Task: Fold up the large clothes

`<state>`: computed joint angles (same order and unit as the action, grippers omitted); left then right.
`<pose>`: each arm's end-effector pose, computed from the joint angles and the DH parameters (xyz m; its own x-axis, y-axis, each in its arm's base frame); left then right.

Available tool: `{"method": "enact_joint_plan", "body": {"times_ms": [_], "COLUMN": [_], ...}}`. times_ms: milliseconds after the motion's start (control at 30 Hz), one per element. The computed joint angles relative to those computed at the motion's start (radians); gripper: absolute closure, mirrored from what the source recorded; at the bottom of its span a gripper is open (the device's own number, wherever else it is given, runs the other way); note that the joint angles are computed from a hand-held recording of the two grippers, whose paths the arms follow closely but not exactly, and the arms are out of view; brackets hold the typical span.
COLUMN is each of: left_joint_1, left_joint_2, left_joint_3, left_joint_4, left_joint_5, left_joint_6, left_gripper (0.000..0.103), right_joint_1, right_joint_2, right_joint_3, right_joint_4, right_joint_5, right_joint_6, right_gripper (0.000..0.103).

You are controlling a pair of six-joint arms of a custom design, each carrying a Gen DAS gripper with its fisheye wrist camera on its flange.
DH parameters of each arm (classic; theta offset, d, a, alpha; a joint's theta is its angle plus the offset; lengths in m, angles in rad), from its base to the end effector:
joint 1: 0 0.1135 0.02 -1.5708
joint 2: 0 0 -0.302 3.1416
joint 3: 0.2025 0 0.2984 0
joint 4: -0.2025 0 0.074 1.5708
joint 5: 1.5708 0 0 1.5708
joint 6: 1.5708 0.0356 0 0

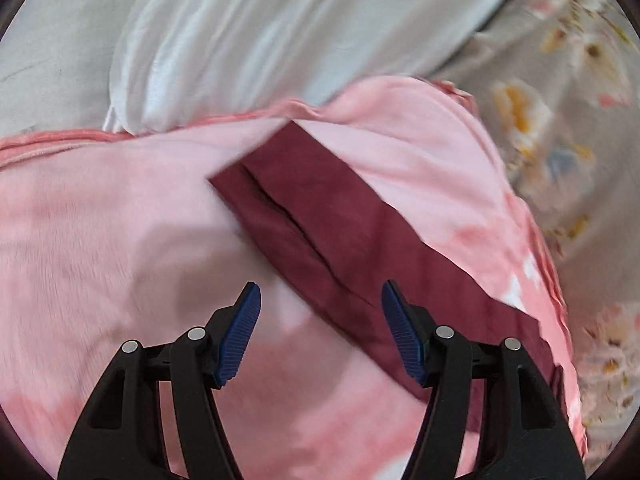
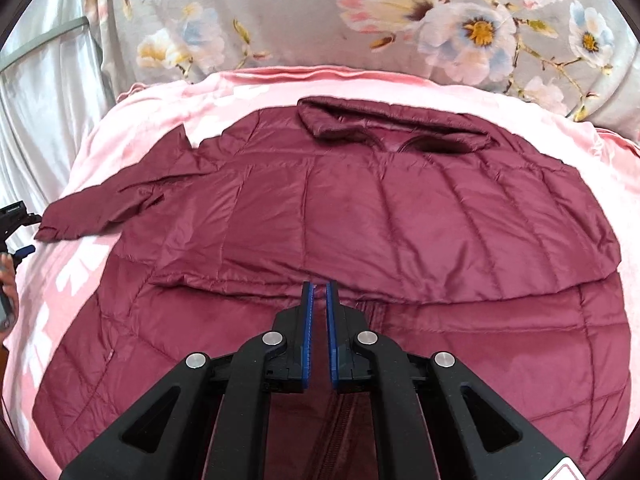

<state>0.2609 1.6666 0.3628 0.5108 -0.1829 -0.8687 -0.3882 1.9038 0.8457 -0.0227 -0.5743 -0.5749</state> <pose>0.2499 0.0734 0.0703 -0.1568 -0.8189 -0.5521 -0.7690 0.4520 -0.4521 0.3436 -0.1196 0.0820 -0.7295 -0.1949 -0.6556 -0.3759 0.9150 0.1464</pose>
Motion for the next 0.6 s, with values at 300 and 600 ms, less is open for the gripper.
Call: {"method": "enact_joint_plan", "body": {"times_ms": [300,600], "left_joint_1": [0.205,-0.209], "left_joint_2": [0.191,-0.374], "left_joint_3": [0.048,0.069], "left_joint_4": [0.176,-0.163], "left_joint_5": [0.23,-0.097], "left_joint_6": [0.014,0.174], "left_gripper": [0.101,0.103], "right_joint_1": [-0.044,-0.162], "right_joint_2": [0.003,-0.111], "right_joint_3": [-0.02,-0.108], "right_joint_4": [0.012,-0.047], "right_joint_5": [-0.023,-0.131], "right_joint_6": [0.02,-0.081], "right_gripper": [0.095,0.094]}}
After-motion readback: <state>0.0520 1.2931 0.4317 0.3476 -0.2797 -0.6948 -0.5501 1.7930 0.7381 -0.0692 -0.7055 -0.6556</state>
